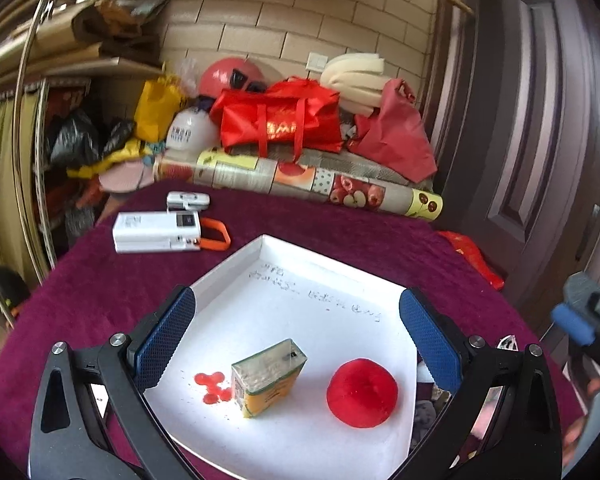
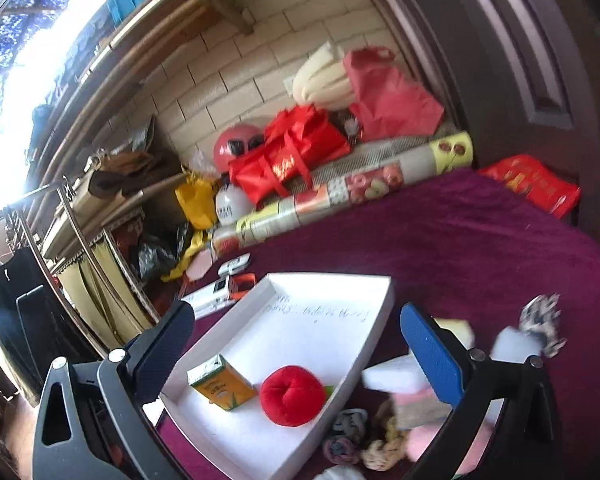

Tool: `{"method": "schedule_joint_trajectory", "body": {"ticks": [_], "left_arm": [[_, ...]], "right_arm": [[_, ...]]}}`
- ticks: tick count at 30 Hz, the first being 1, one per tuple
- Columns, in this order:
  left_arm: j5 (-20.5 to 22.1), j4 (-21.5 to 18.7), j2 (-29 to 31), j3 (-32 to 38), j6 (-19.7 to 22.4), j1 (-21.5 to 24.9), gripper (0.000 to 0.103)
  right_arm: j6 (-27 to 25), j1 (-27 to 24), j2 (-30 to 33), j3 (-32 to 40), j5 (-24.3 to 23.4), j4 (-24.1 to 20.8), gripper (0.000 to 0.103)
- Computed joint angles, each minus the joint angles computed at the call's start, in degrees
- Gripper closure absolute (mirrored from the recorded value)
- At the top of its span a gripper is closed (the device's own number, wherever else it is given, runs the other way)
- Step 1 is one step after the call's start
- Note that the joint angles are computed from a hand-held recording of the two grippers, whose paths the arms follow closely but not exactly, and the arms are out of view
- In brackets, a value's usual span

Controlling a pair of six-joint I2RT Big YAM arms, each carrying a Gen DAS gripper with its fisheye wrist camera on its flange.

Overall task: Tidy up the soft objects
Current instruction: 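Open the left tool over the white tray while the right tool releases the apple there, then grasp the yellow-green sponge with the right tool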

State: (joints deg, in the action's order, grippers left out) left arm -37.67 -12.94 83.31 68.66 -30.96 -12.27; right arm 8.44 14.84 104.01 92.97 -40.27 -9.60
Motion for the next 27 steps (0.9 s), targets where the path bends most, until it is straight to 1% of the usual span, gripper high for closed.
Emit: {"method": "schedule_joint_trajectory", "body": {"ticks": [2, 3, 5, 6, 7, 8, 10, 12, 13, 14, 15, 16, 18, 20, 21, 22, 23, 24, 25, 27], "left_arm": [[-0.7, 1.12, -0.69, -0.58, 1.68, -0.8, 0.0], [-0.59, 2.21, -1.11, -0.99, 2.8, -1.23, 0.0], [-0.6, 5.18, -1.88, -2.21, 4.68, -2.02, 0.0], [-0.67, 7.09, -2.24, -2.86, 6.03, -2.57, 0.0], [-0.03, 7.77, -2.46, -3.05, 6.6, -2.8, 0.0], [1.51, 8.19, -2.7, -3.29, 6.73, -2.92, 0.0], [7.61, 8.75, -3.3, -3.89, 5.37, -2.56, 0.0], [12.61, 9.45, -3.67, -4.49, 3.95, -2.21, 0.0], [14.75, 9.67, -3.86, -4.85, 3.58, -2.09, 0.0], [16.0, 9.48, -4.07, -5.14, 3.49, -2.14, 0.0], [16.16, 9.04, -4.21, -5.35, 3.66, -2.29, 0.0], [15.72, 8.52, -4.39, -5.6, 4.04, -2.44, 0.0], [15.01, 7.6, -4.81, -6.34, 4.33, -2.65, 0.0], [16.03, 6.74, -5.03, -7.09, 4.28, -2.76, 0.0], [16.99, 6.42, -5.02, -7.45, 4.52, -2.97, 0.0], [18.37, 6.08, -4.96, -7.78, 4.97, -3.2, 0.0], [20.75, 4.95, -4.69, -7.7, 6.07, -3.56, 0.0], [22.1, 3.76, -4.44, -7.58, 7.05, -4.1, 0.0], [22.8, 1.67, -3.76, -6.93, 8.23, -5.1, 0.0], [21.33, -0.53, -2.43, -6.17, 10.36, -7.21, 0.0]], "right_arm": [[0.52, -1.3, -1.69, -2.9, 0.87, 4.96, 0.0], [0.76, -2.0, -2.49, -4.37, 1.43, 7.68, 0.0], [1.1, -3.29, -3.27, -6.05, 1.54, 11.56, 0.0], [0.81, -3.74, -3.31, -6.31, 1.59, 12.39, 0.0], [0.15, -4.33, -3.22, -6.3, 1.3, 12.49, 0.0], [-0.64, -4.9, -2.95, -5.7, 1.19, 11.15, 0.0], [-1.61, -5.85, -2.11, -4.36, 1.21, 8.06, 0.0], [-2.01, -7.09, -1.53, -3.85, -0.1, 5.58, 0.0], [-2.45, -7.53, -1.16, -3.46, -0.59, 4.07, 0.0], [-3.58, -7.94, -0.73, -3.01, -1.05, 2.04, 0.0], [-5.07, -8.33, -0.43, -2.66, -1.37, -0.06, 0.0], [-7.77, -8.4, 0.1, -1.83, -0.63, -3.51, 0.0], [-12.02, -8.8, 0.35, -1.57, 0.44, -7.72, 0.0], [-16.27, -9.1, 1.26, -0.6, -0.26, -13.0, 0.0], [-18.65, -9.17, 1.81, 0.21, -0.99, -16.28, 0.0], [-21.87, -9.02, 2.63, 1.38, -1.57, -20.61, 0.0], [-23.83, -8.97, 2.91, 1.72, -1.7, -22.8, 0.0], [-26.18, -8.83, 3.2, 1.85, -1.61, -24.8, 0.0], [-28.56, -8.66, 3.25, 1.65, -1.09, -26.35, 0.0], [-32.53, -8.11, 2.5, -0.27, 0.71, -27.05, 0.0]]}}
